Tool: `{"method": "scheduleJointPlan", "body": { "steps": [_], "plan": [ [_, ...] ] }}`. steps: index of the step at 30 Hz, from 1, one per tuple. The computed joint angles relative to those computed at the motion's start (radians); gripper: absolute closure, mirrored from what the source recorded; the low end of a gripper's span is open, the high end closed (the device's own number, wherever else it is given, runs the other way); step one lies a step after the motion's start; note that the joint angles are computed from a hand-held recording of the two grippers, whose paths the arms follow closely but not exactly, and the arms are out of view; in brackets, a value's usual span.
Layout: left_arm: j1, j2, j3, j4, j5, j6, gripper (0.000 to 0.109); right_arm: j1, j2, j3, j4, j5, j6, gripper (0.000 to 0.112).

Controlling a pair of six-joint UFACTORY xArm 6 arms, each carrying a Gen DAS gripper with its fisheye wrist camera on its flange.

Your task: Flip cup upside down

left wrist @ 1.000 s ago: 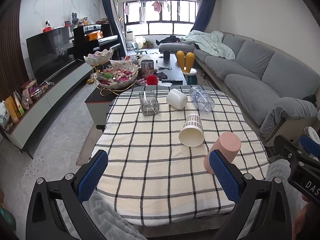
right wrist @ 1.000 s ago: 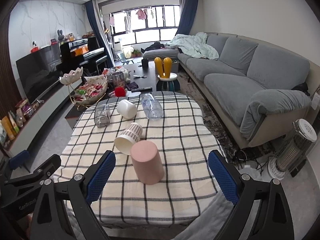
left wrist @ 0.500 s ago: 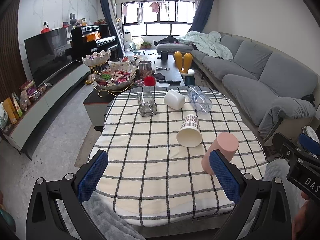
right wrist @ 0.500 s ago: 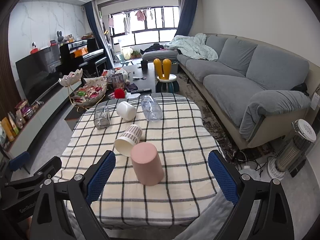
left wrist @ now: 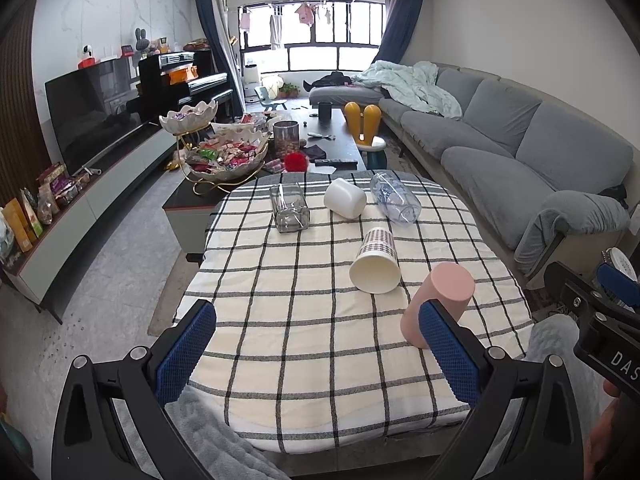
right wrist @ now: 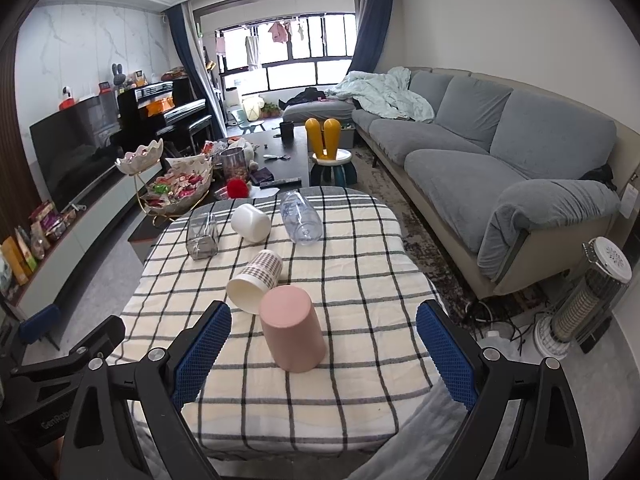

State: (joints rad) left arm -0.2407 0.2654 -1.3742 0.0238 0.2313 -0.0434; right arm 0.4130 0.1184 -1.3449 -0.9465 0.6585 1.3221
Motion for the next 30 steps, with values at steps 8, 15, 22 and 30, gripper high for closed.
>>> {"method": "scheduleJointPlan", "body": {
  "steps": [8, 15, 22, 30],
  "plan": [
    [-0.003, 0.000, 0.004, 0.004, 0.000, -0.002, 0.006, 0.000, -0.001, 0.003, -0.004, 0.000, 0.003, 0.018],
    [-0.004, 0.000, 0.004, -0.038, -0.004, 0.053, 0.006, 0.000, 0.000, 0.002, 0.000, 0.001, 0.002, 0.018],
    [-0.001, 0.004, -0.004, -0.058, 0.004, 0.079, 0.006, 0.000, -0.007, 0.007, -0.011, 0.004, 0.008, 0.018],
    [0.000, 0.008, -0.011, -0.101, 0.009, 0.117, 0.006, -0.004, -0.014, 0.012, -0.007, 0.004, 0.004, 0.018]
  ]
}}
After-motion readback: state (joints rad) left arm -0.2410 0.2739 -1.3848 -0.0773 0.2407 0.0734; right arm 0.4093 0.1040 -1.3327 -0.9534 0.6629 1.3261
